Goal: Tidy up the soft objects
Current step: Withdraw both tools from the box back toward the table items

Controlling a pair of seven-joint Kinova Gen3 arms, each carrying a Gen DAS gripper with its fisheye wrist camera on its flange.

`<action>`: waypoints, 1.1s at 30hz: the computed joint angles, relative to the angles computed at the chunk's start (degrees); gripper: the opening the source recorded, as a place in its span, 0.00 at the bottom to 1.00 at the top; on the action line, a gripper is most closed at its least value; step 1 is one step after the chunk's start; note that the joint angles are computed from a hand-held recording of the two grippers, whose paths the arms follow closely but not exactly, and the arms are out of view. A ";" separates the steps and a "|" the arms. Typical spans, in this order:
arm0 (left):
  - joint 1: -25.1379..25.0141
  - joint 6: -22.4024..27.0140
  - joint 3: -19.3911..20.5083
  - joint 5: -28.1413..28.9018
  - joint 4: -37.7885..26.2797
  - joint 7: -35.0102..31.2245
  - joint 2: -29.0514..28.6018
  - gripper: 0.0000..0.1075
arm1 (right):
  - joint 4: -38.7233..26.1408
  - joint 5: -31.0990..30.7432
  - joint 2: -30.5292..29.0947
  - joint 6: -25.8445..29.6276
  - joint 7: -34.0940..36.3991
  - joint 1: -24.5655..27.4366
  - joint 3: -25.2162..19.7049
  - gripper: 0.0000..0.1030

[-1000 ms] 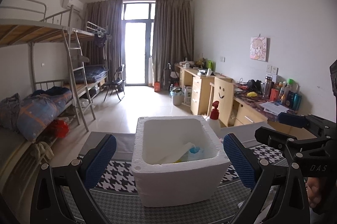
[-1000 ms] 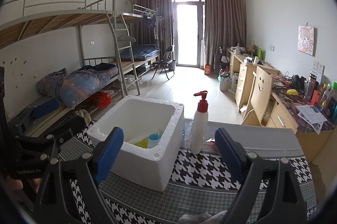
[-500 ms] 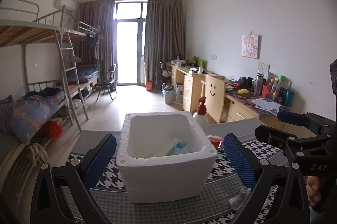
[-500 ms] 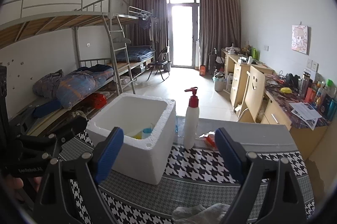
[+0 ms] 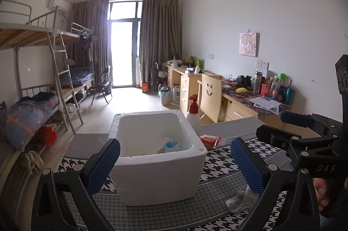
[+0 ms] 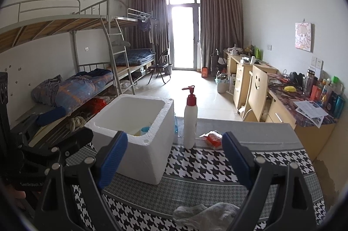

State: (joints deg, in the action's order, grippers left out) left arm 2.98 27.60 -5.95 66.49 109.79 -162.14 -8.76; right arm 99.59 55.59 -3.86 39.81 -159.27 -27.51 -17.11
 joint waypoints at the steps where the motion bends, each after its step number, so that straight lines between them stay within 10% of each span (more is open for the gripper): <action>1: 0.02 0.47 -0.12 0.04 -0.02 0.00 0.04 0.95 | 0.21 0.16 -0.11 0.16 -0.39 -0.03 -0.09 0.88; 33: -0.08 3.70 1.51 2.33 2.64 -4.07 0.57 0.95 | 6.63 2.04 -3.74 2.22 -8.26 2.47 -2.40 0.88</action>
State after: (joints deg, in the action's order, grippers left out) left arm 2.91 31.30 -4.44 68.82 112.43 -166.21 -8.19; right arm 106.22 57.63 -7.60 42.03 -167.53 -25.04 -19.51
